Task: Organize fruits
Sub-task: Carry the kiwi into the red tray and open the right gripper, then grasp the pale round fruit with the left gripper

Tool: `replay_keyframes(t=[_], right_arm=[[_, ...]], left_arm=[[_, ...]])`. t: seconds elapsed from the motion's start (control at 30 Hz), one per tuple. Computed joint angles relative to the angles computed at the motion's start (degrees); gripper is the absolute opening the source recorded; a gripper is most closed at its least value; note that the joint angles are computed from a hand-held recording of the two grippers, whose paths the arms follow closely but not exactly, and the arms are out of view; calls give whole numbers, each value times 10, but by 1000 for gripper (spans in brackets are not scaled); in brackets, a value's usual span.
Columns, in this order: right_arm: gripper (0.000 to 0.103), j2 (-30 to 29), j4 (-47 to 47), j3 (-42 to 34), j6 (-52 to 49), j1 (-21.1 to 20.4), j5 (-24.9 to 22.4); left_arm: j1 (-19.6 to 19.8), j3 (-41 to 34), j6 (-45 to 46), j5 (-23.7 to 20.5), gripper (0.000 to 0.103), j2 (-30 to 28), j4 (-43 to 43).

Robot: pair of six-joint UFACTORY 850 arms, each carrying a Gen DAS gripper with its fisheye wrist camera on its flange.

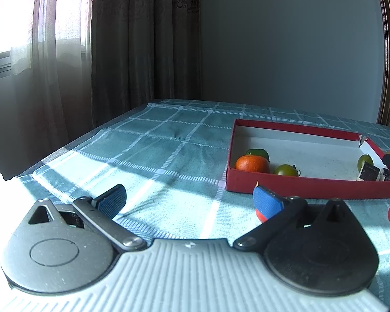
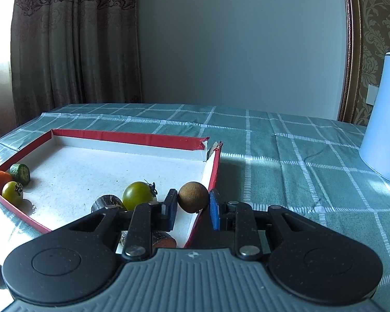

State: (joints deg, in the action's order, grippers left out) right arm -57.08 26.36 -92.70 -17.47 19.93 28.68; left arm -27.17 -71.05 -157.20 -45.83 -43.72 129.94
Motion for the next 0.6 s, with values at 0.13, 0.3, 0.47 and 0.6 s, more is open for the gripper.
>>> replay_keyframes(t=[0.13,0.3,0.47,0.6], right_arm=[[26,0,-6,0,7,-1,-2],[29,2,-51,3,65,-9,-11],[29,26,-102,40,148,-18,22],[29,69,-104,104,205,-24,67]], left_arm=[[0,0,-1,1,103,0,0],[1,0,-3,0,103,0,1],[1,0,-8,1,103,0,3],[3,1,-14,5,103,1,9]])
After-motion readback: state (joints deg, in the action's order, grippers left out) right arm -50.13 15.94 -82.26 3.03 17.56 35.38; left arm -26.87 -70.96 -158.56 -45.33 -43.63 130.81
